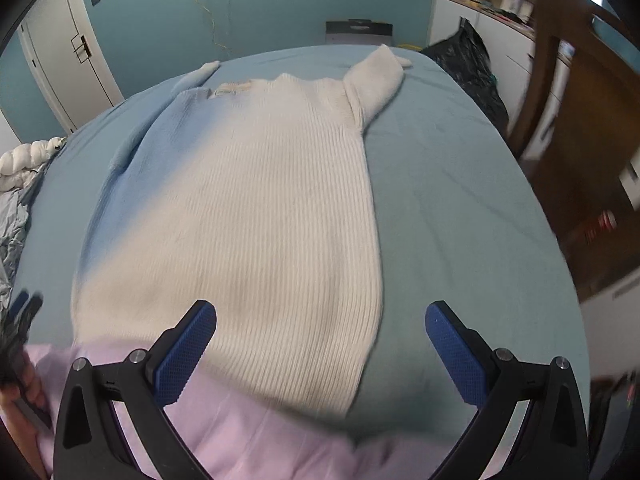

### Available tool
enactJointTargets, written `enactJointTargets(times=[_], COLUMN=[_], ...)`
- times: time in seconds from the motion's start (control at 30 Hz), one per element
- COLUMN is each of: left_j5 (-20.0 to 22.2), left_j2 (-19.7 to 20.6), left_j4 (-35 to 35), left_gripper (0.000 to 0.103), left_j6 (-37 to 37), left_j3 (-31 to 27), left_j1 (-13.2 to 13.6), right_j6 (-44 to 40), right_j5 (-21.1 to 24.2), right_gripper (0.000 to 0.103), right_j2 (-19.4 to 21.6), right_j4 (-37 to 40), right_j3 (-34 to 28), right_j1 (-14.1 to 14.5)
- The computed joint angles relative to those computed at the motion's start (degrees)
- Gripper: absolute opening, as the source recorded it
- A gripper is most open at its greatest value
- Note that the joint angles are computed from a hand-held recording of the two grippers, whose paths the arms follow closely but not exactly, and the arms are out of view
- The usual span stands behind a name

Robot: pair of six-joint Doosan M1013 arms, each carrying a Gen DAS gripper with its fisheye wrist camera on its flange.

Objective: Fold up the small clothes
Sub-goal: 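Reach the right tool to the sweater sleeve and grasp its cuff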

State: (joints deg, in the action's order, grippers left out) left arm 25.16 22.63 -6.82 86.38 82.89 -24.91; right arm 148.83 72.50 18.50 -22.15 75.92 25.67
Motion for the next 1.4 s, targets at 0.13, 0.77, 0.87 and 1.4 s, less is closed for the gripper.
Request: enactJointTargets(times=[0.13, 0.77, 0.87, 1.4], left_j5=[-3.6, 0.2, -0.1, 0.0], left_j2=[0.3, 4.1, 4.0, 4.0], left_j4=[-3.8, -11.5, -11.7, -6.2], left_gripper=[0.103, 0.103, 0.103, 0.103], left_j6=[6.1, 11.1, 11.1, 7.5], left_j3=[1.4, 0.9, 1.2, 1.1], left_j1=[-0.1, 0.8, 0.8, -0.2], right_j6=[-3.7, -3.4, 6.3, 26.3], right_j5=[-5.8, 1.7, -9.9, -3.2], right_gripper=[0.102, 0.008, 0.006, 0.048], right_j2=[2.9, 19.9, 11.7, -3.3], right_j4=[4.1, 0.7, -4.3, -2.3], right_j3=[-1.9, -16.1, -5.3, 10.6], right_j1=[-6.9, -16.1, -15.5, -14.6])
